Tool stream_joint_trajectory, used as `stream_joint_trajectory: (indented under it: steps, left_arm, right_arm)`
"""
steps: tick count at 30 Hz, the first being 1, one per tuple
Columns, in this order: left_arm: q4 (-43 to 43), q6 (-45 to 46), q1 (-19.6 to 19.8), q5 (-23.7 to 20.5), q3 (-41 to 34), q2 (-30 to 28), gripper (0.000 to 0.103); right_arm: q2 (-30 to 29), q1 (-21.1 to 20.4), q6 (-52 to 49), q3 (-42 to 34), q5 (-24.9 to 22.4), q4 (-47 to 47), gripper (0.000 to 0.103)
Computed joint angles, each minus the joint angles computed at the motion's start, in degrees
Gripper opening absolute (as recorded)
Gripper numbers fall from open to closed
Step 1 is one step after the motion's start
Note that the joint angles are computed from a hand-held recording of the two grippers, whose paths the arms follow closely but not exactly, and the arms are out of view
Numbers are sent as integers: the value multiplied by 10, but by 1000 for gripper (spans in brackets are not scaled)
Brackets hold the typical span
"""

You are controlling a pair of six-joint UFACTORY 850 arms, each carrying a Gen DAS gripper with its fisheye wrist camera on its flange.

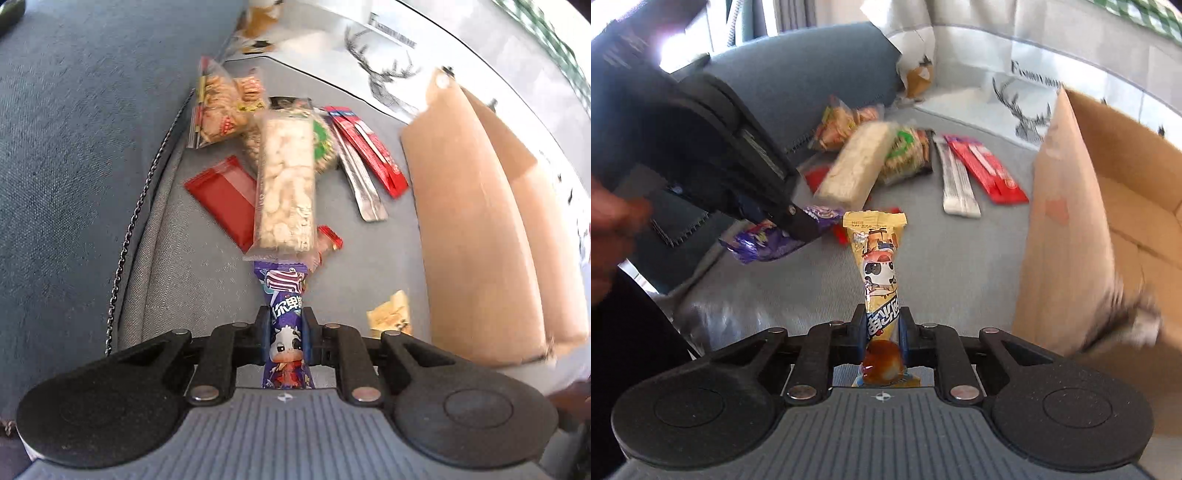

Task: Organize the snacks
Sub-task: 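Grasp the yellow wafer stick with the right tool while the left tool grasps the purple candy bar, then carry the yellow wafer stick and purple candy bar over the cardboard box with both tools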

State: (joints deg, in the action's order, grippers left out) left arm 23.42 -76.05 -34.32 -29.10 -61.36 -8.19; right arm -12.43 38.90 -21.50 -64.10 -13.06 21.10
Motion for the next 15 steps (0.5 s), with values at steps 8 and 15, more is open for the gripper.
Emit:
stream_joint_trajectory:
  steps: [8,15]
  left_arm:
    - [-3,85,-33,-121,-74,-58,23]
    - [-16,106,-29,-138,-75,-70,28]
  right_arm:
    - [-15,-12,-29,-2,-35,51,22]
    - [-19,-16,-95,-3,-39,116,31]
